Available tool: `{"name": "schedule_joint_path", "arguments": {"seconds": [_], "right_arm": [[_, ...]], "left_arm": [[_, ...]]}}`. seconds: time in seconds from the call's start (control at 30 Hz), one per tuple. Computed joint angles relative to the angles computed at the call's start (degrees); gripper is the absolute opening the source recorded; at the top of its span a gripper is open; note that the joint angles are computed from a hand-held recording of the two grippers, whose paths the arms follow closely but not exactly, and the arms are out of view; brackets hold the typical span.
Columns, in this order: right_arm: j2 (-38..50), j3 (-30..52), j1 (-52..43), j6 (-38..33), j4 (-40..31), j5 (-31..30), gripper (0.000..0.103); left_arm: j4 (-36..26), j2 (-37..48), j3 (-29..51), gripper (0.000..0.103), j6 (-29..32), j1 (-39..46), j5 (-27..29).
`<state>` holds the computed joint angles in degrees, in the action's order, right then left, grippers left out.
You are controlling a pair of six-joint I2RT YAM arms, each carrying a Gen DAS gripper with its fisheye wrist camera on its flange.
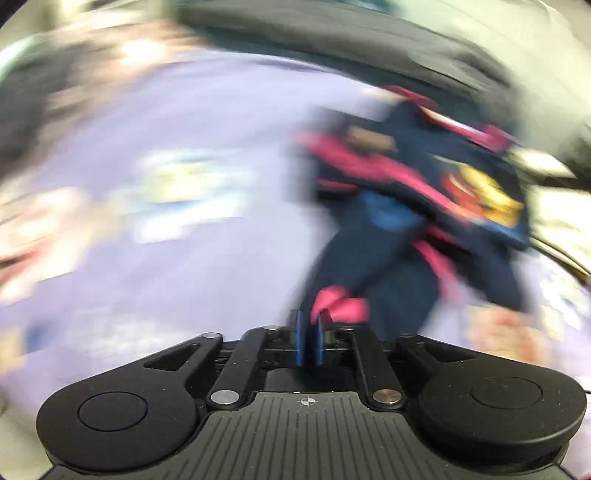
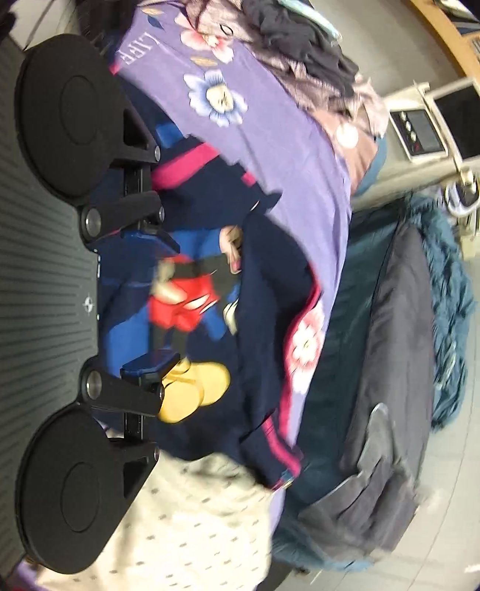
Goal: Fold small clothes
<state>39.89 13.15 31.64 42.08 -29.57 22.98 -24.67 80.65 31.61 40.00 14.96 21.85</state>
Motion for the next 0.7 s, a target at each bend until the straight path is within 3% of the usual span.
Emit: {"name": "schedule_joint_path", "arguments": {"seconds": [0.1,0.2,0.23,0.3,0.37,0.4,0.47,0.5,0.57,0.7], "right_arm": [[8.7,1.7,-1.8,-4.1,9.7,-6.6,0.06],[24.6,4.4,-2.8,-4.6,24.6,-14.1,0.068],[30.9,6.3,-2.3,-3.5,28.6,-14.7,0.072],[43.7,11.3,-2.0,-1.5,33.9,-14.4,0.074],[54.7,17.5,-2.4,2.8,34.0,-12.0,0.078],[59.2,20.4,-3.5,5.0,32.4,-12.5,0.075],[64.1,23.4,-5.1,10.5,30.3,-16.4,0.036],[63.5,20.7,-5.7,12.0,35.1,-20.7,0.006],[59.8,16.2,-3.5,14.0,39.8,-26.1,0.006],[47.5,11.9,9.6,14.9,34.1,-36.7,0.006]], "left_arm": [[4.0,13.3,14.3,0.037,2.6,13.9,-5.2],[-3.5,22.0,27.8,0.044,0.5,19.1,-1.4],[-4.7,22.6,29.3,0.065,1.1,19.6,-0.7],[-3.5,21.2,27.7,0.079,2.1,19.3,-0.7],[-6.2,21.6,27.5,0.099,2.9,19.7,1.2],[-7.3,21.5,26.4,0.102,2.8,19.3,2.0],[-8.6,20.5,23.5,0.103,4.3,18.9,2.6],[-8.4,20.7,22.1,0.103,4.8,18.3,2.4],[-8.9,22.1,20.8,0.103,6.4,17.6,2.0],[-9.2,24.5,19.9,0.103,7.7,16.0,3.0]]}}
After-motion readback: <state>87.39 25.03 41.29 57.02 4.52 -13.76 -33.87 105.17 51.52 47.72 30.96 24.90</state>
